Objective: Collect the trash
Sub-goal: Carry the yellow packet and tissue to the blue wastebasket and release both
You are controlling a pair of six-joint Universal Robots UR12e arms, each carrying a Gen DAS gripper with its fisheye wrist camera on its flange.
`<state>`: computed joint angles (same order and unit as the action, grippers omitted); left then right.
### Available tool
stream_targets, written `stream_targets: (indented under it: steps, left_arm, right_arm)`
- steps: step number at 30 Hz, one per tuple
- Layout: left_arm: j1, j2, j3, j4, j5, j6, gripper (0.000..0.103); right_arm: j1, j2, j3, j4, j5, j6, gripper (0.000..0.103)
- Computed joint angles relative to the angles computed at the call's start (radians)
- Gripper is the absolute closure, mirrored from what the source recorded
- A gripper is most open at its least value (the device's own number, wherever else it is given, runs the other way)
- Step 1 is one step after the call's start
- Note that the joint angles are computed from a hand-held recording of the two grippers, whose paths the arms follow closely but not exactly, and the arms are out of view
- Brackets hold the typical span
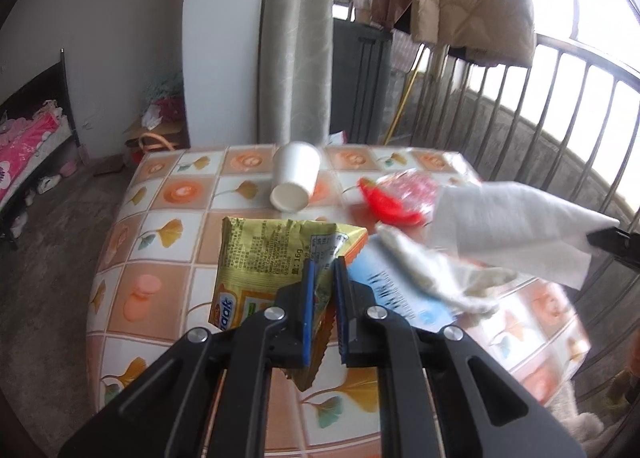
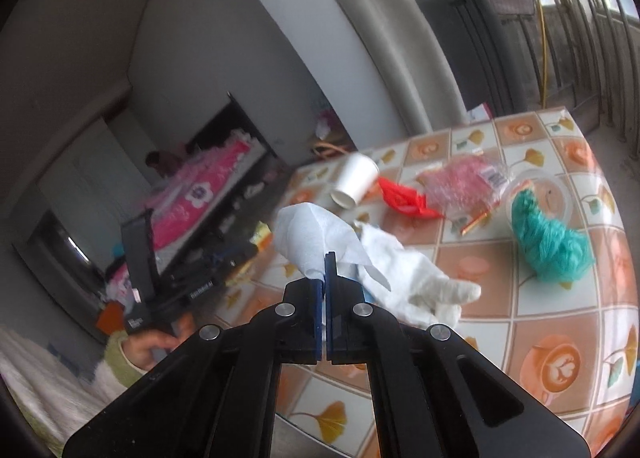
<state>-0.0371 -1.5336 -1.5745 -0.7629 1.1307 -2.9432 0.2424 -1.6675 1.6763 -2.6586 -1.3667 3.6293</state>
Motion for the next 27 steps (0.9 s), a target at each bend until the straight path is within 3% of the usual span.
stream_targets:
  steps: [5,13,20,27]
  left_arm:
    - [0.011,0.002,0.018,-0.034,-0.149,-0.02,0.094]
    - [-0.035,-0.036,0.09,-0.148,-0.35,0.004,0.094]
    - [-0.115,-0.099,0.186,-0.331,-0.518,0.09,0.094]
    - [-0.261,-0.167,0.312,-0.634,-0.582,0.32,0.094]
  right_arm:
    - [-0.032,-0.029,0.032,-0.082,0.019,0.074,0.103]
    - [-0.057,-0.109,0.101,-0.14,-0.097,0.131,0.103]
    - [-0.076,-0.229,0.189,-0.129,-0.292,0.192,0.103]
    - [-0.068,-0.379,0.289,-0.017,-0.562,0.341,0.103]
